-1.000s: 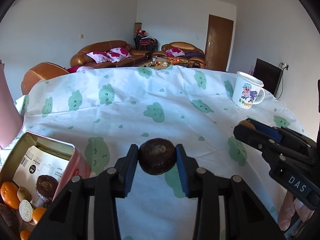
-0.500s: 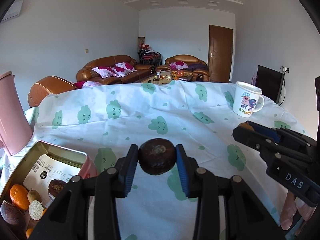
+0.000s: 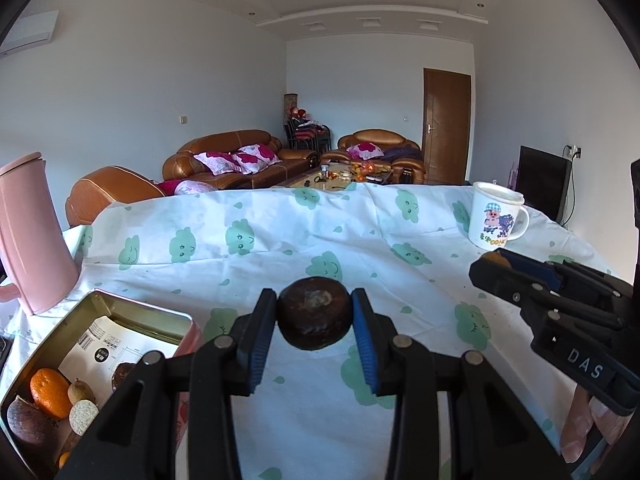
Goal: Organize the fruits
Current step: 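Lift both held fruits and carry them toward the pink tin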
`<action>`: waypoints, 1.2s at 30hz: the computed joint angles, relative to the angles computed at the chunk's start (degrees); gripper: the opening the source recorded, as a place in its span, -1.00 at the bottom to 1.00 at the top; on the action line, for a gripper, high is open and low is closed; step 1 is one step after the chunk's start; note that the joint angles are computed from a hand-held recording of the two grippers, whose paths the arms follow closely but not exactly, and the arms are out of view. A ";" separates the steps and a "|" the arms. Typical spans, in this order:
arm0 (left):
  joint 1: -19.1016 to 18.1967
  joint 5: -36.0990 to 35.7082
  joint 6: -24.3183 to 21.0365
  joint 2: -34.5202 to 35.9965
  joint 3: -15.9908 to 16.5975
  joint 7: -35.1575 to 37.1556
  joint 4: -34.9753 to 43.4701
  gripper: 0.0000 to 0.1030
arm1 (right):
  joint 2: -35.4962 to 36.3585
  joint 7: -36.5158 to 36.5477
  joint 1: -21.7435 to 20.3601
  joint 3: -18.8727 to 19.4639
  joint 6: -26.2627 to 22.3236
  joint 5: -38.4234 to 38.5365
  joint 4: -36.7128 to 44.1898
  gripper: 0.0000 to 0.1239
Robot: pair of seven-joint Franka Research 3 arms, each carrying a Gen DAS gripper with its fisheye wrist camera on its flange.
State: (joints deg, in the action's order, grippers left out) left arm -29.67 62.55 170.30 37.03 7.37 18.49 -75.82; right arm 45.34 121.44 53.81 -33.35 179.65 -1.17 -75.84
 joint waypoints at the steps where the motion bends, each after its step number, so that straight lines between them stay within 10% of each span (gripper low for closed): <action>1: -0.48 0.69 0.07 -0.14 0.67 -0.96 -0.13 -0.23 | 0.00 0.17 0.32 -0.39 0.35 0.01 -0.26 -0.56; 11: -1.98 11.77 -0.81 -1.57 2.53 -12.28 -0.79 -0.23 | 0.90 -2.22 5.62 -6.62 4.49 4.71 -3.23 -0.56; 36: 3.15 32.47 -8.67 -5.58 -6.79 -27.52 -4.05 -0.23 | 1.52 -18.57 10.45 -8.83 9.70 21.70 -6.09 -0.56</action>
